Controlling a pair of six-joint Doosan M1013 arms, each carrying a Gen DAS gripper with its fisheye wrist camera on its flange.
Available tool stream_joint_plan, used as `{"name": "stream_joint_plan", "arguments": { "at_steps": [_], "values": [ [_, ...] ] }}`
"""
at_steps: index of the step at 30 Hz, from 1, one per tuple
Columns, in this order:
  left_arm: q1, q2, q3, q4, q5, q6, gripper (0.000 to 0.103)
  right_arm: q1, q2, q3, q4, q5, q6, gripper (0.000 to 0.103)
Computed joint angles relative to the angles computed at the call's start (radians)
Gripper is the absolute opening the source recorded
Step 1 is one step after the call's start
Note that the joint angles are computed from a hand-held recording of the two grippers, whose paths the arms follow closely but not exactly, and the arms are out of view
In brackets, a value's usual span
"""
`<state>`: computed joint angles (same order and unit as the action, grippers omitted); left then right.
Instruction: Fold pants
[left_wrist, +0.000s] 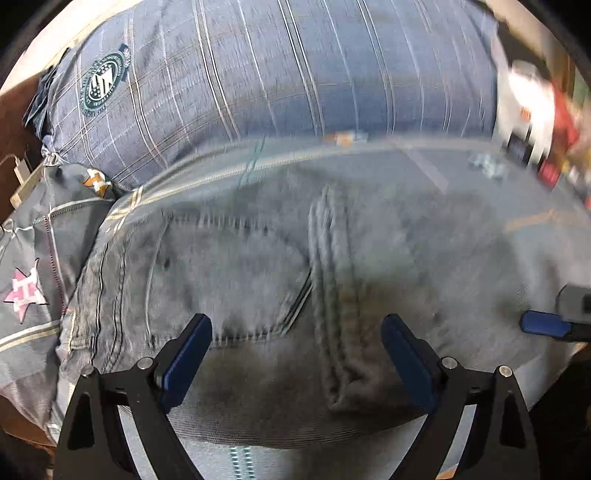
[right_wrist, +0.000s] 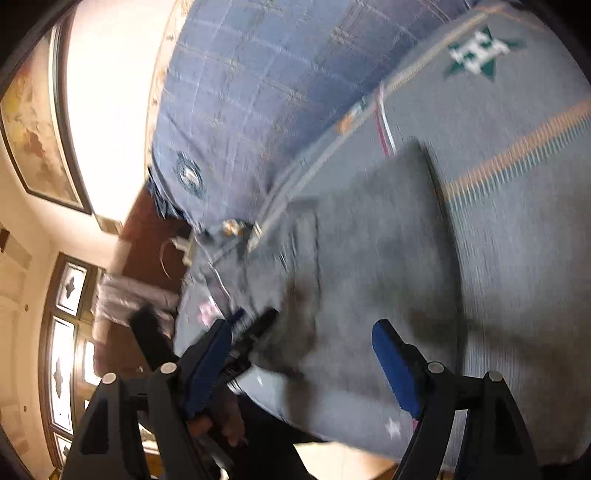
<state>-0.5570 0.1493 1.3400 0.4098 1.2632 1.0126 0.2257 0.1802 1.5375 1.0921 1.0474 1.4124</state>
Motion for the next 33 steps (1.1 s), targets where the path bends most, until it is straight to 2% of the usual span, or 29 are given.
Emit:
{"name": "stream_joint_plan", "arguments": {
  "at_steps": [1, 2, 4, 8, 11, 13, 14, 15, 17, 22, 24, 25, 27, 29, 31, 33],
  "values": [
    [0.0, 0.008, 0.009, 0.004, 0.013, 0.004, 0.095, 0.005, 0.002, 0.008, -0.041, 0.007, 0.019, 0.082],
    [0.007, 0.001, 0.025, -0.016, -0.013, -0.013, 0.095, 0.004, 0.009, 0.028, -0.047, 0.008, 0.038, 0.082],
    [0.016, -0.012, 0.019, -0.047, -0.019, -0.055, 0.095, -0.008, -0.009, 0.06, 0.02, -0.028, 0.049, 0.081],
    [-0.027, -0.042, 0.037, 0.06, -0.063, -0.087, 0.095, 0.0, -0.047, 0.062, 0.002, -0.06, 0.011, 0.082],
    [-0.033, 0.0, 0.027, 0.06, 0.021, -0.021, 0.096, 0.009, -0.032, 0.07, -0.032, -0.047, 0.047, 0.082],
    [-0.022, -0.011, 0.034, 0.037, -0.003, -0.048, 0.096, 0.001, -0.033, 0.096, 0.044, -0.066, 0.029, 0.082],
    [-0.019, -0.013, 0.026, 0.032, -0.001, -0.065, 0.096, -0.002, -0.032, 0.09, 0.039, -0.055, 0.056, 0.082],
    [-0.018, -0.02, 0.025, 0.031, -0.017, -0.084, 0.096, 0.002, -0.036, 0.074, -0.005, -0.048, 0.079, 0.082],
    [0.0, -0.051, 0.039, -0.009, -0.098, -0.075, 0.096, 0.012, -0.043, 0.047, -0.059, -0.052, 0.07, 0.082],
    [0.025, -0.091, 0.07, -0.169, -0.189, -0.017, 0.096, 0.025, -0.028, 0.012, -0.007, -0.024, 0.006, 0.082],
    [0.015, -0.082, 0.076, -0.195, -0.185, 0.015, 0.096, 0.036, -0.009, 0.005, -0.028, -0.032, 0.021, 0.082],
    [0.006, -0.065, 0.072, -0.166, -0.161, 0.019, 0.096, 0.039, 0.008, 0.002, -0.05, -0.025, 0.057, 0.082],
    [-0.006, -0.026, 0.054, -0.11, -0.059, 0.009, 0.096, 0.029, 0.014, 0.036, 0.019, -0.039, 0.051, 0.083],
    [0.01, -0.029, 0.067, -0.142, -0.079, -0.005, 0.097, 0.018, 0.013, 0.033, 0.03, -0.014, 0.069, 0.082],
    [0.008, -0.026, 0.063, -0.131, -0.072, 0.001, 0.097, 0.018, 0.007, 0.012, -0.022, -0.003, 0.1, 0.083],
    [0.006, -0.019, 0.054, -0.13, -0.059, -0.01, 0.097, 0.013, 0.002, 0.005, -0.005, -0.007, 0.061, 0.083]
  ]
}}
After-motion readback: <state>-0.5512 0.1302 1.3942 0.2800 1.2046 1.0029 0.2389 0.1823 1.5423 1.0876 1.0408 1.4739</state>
